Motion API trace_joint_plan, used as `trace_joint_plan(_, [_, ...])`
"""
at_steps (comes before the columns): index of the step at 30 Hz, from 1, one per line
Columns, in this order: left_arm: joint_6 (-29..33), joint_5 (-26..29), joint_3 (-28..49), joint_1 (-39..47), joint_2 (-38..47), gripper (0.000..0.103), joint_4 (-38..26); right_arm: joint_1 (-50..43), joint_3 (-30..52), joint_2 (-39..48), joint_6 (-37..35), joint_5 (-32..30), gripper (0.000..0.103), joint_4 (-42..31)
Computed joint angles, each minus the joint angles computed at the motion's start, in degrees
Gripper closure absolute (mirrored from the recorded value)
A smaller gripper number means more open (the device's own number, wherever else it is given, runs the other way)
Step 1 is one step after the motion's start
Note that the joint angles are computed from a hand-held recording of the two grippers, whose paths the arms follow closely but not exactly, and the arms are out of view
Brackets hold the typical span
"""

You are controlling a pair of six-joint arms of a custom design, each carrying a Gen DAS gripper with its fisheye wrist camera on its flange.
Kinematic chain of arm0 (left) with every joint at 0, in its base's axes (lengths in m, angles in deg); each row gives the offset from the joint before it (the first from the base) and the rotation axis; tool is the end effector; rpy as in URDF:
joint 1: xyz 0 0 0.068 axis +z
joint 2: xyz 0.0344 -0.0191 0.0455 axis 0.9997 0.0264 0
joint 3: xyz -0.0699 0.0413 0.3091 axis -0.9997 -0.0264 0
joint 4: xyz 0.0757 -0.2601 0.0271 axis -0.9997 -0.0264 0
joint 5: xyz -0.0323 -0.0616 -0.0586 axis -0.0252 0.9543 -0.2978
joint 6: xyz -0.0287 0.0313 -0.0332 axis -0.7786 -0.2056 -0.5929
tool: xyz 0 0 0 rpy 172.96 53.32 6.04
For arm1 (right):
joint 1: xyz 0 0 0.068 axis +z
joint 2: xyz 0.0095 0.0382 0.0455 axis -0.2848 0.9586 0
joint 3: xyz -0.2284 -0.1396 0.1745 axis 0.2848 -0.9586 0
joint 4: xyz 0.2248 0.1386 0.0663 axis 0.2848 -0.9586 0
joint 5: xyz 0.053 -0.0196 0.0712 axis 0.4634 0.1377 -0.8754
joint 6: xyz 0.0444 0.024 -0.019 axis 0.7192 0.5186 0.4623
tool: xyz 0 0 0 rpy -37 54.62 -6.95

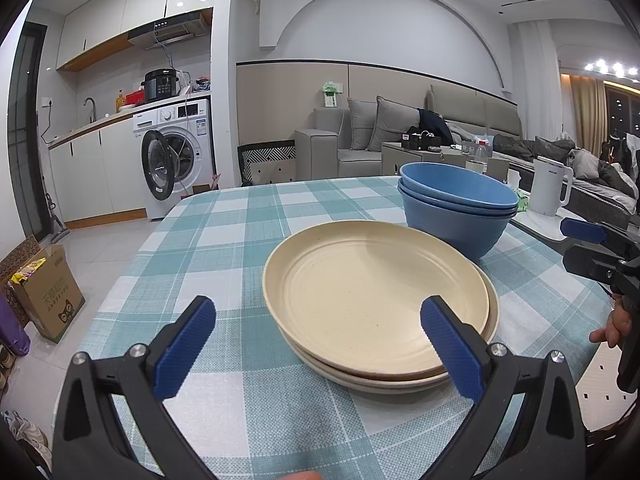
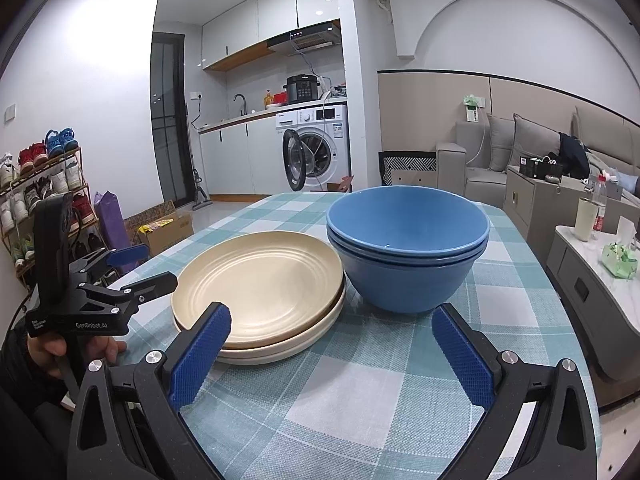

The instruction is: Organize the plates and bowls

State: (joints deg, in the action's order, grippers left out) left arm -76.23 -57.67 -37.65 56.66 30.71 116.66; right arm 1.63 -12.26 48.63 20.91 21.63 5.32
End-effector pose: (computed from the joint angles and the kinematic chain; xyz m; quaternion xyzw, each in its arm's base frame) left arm 0.3098 -0.1878 0.1226 0.1831 0.8195 -0.1182 0.5300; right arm 0.2477 0.0783 0.1833 -0.0621 0.8484 0.0805 0.5196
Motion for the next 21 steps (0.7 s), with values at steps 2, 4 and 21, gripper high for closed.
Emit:
trace_joint_plan(2, [-0.07, 0.05, 0.00, 0.00, -0.07, 0.000, -0.06, 0.11, 0.25, 0.26, -0.05, 0.03, 0.001, -0.18])
trace_joint_plan(4, [-0.14, 0.01, 0.01, -0.02, -0.08, 0.000, -0.10, 0.12, 0.21, 0.37, -0.01, -0.04, 0.001, 0.01])
trace_joint_plan(21, [-0.22, -0.15, -0.25, -0.18, -0.09, 0.000, 0.17, 0.30, 0.18, 0.41, 0.02, 0.18, 0.001, -0.10])
